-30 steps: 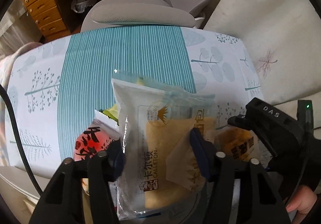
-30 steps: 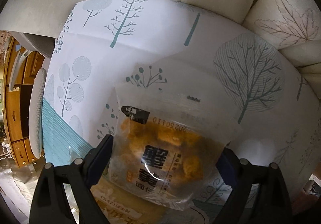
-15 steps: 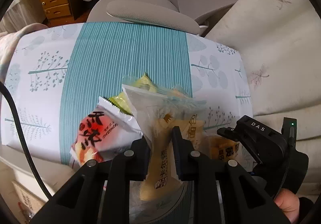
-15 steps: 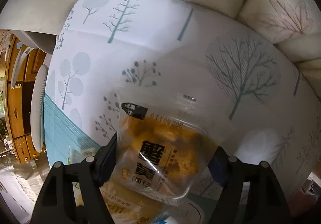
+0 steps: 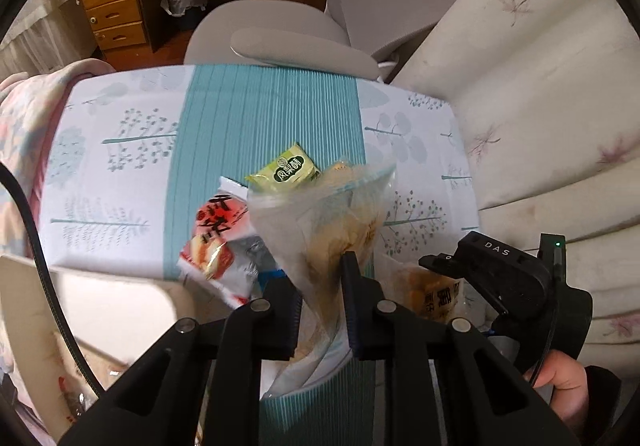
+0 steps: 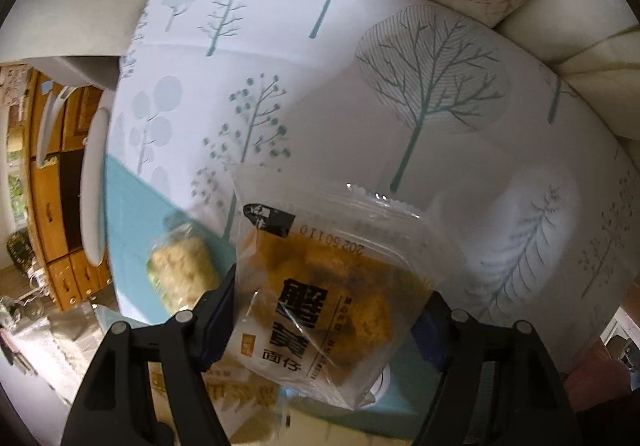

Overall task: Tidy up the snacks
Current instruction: 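Carry both packs over the white tray and open both tools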

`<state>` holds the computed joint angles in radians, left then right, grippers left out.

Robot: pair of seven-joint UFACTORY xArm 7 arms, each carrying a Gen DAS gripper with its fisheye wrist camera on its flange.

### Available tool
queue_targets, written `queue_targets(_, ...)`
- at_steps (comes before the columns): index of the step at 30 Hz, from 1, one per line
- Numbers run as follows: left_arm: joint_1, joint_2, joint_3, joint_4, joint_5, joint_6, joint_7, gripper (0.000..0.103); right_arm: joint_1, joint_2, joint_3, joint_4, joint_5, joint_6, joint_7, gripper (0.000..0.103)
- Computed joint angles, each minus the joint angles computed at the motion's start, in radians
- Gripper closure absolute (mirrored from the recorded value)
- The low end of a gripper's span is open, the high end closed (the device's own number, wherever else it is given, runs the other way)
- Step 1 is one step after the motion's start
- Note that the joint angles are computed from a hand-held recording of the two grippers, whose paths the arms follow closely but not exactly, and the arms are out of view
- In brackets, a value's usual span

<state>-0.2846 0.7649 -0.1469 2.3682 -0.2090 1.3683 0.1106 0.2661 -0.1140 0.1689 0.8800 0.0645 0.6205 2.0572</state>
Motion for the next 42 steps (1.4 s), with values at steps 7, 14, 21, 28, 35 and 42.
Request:
queue_targets(7, 0.071, -0.172, -0.006, -0.175, -0.051, -0.04, 0.04, 0.087, 0.012, -0.048, 0.036, 0.052, -0.071, 0.048, 0.045, 0.028)
queue_targets(14, 0.143, -0.323, 0.006, -0.302, -0.101, -0.047, 0.1, 0.087, 0.043, -0.034, 0.082, 0.16, -0.161, 0.107, 0.103, 0.028)
queue_targets(21, 0.222, -0.456, 0.035, -0.433, -0.169, -0.051, 0.186, 0.087, 0.121, 0.063, 0.102, 0.313, -0.25, 0.154, 0.152, 0.028)
queue_targets(28, 0.303, -0.541, 0.084, -0.53, -0.229, -0.034, 0.273, 0.087, 0.222, 0.175, 0.096, 0.456, -0.357, 0.151, 0.227, 0.028)
queue_targets(35, 0.372, -0.582, 0.123, -0.594, -0.256, -0.011, 0.371, 0.087, 0.336, 0.309, 0.06, 0.614, -0.393, 0.159, 0.228, 0.028)
queue_targets(42, 0.42, -0.599, 0.154, -0.648, -0.251, 0.014, 0.464, 0.086, 0.434, 0.425, 0.019, 0.743, -0.4, 0.159, 0.207, 0.027)
